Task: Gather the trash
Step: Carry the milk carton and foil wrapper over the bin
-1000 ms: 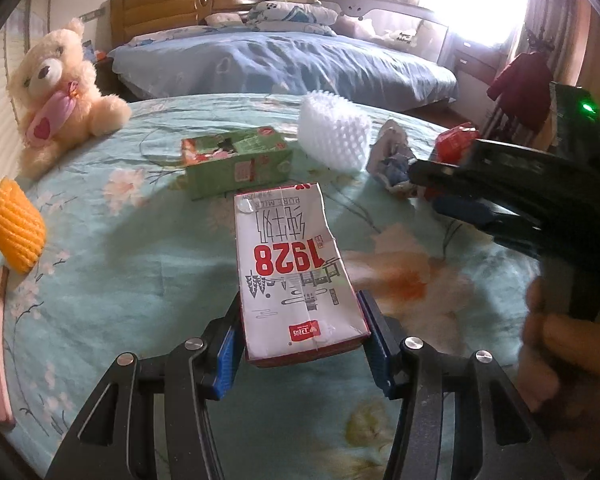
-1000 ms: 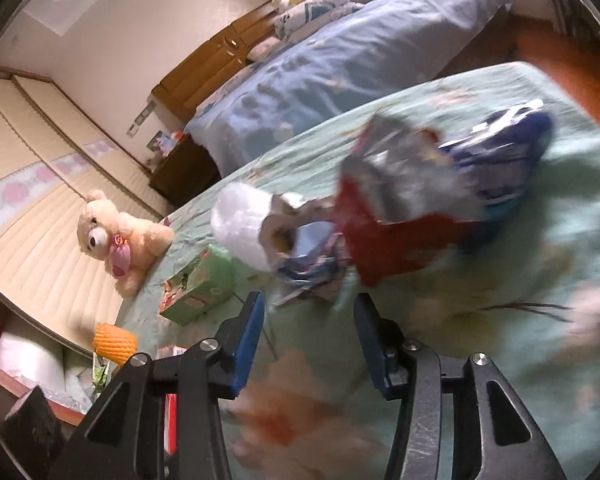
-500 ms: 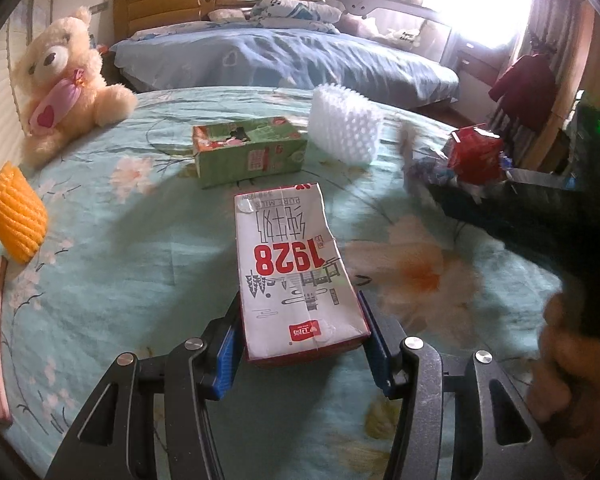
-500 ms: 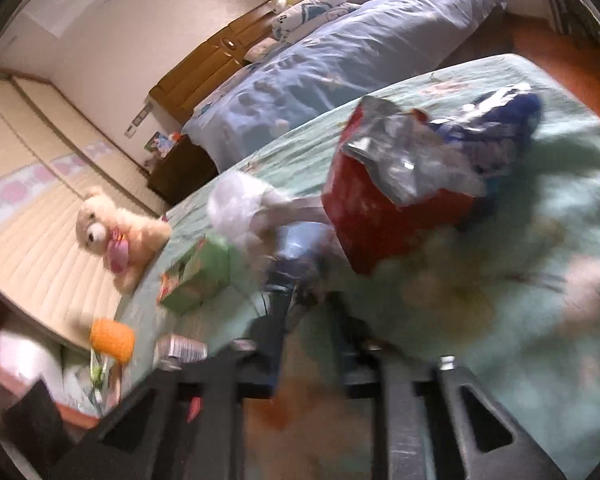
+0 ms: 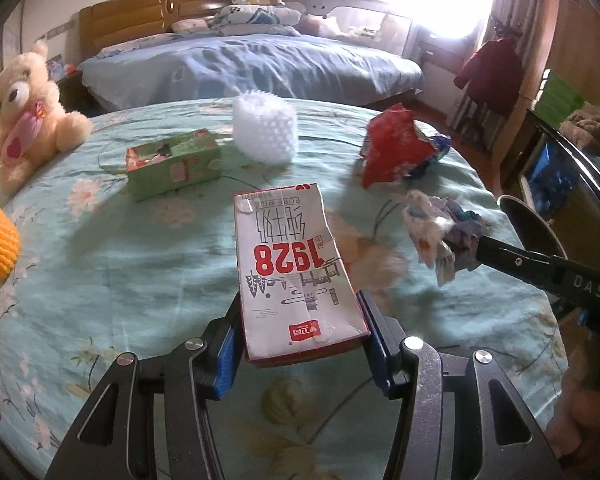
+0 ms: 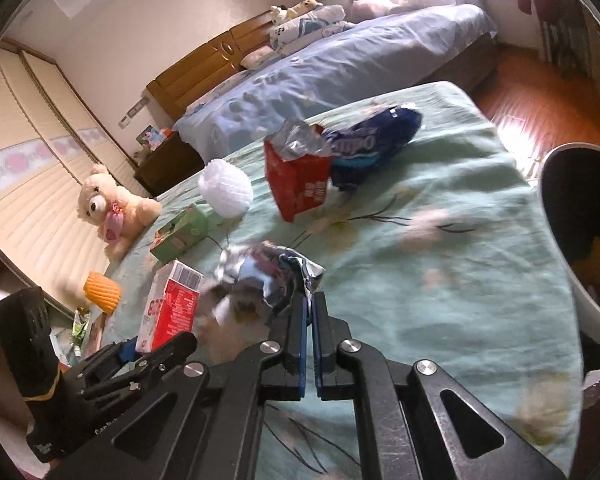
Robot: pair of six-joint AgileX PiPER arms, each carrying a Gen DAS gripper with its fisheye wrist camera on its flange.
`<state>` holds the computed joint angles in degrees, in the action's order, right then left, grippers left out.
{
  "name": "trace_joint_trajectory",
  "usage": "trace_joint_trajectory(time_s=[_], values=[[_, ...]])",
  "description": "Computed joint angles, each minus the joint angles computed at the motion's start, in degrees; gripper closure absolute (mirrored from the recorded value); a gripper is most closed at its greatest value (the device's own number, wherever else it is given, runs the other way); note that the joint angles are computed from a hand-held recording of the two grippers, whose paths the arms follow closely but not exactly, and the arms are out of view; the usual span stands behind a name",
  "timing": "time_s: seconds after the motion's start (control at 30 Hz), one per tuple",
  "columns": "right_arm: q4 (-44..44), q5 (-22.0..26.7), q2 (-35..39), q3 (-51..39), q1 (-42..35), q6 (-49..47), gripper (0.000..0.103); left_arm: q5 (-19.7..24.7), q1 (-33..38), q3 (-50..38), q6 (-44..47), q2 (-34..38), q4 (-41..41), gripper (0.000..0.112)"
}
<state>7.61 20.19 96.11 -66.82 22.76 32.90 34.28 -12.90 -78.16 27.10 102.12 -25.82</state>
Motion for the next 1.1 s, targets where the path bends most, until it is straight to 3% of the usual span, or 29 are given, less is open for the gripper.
trace_joint_trajectory(time_s=[0.37, 0.6, 1.1], values=[[-13.9, -0.8, -12.1, 12.6, -3.7, 14.8, 0.101, 0.8, -6.1, 0.7, 2.6, -2.0, -0.3, 0.061], [-18.1, 0.8, -19.1, 18.2, -8.4, 18.2, 0.101, 1.1, -11.8, -1.0, 2.7, -1.8, 0.8, 0.061], [-14.3, 2.4, -27.7, 24.8, -18.9, 10.8, 0.101, 3.9, -21.5, -11.0, -2.2, 5.0, 6.5, 0.061]])
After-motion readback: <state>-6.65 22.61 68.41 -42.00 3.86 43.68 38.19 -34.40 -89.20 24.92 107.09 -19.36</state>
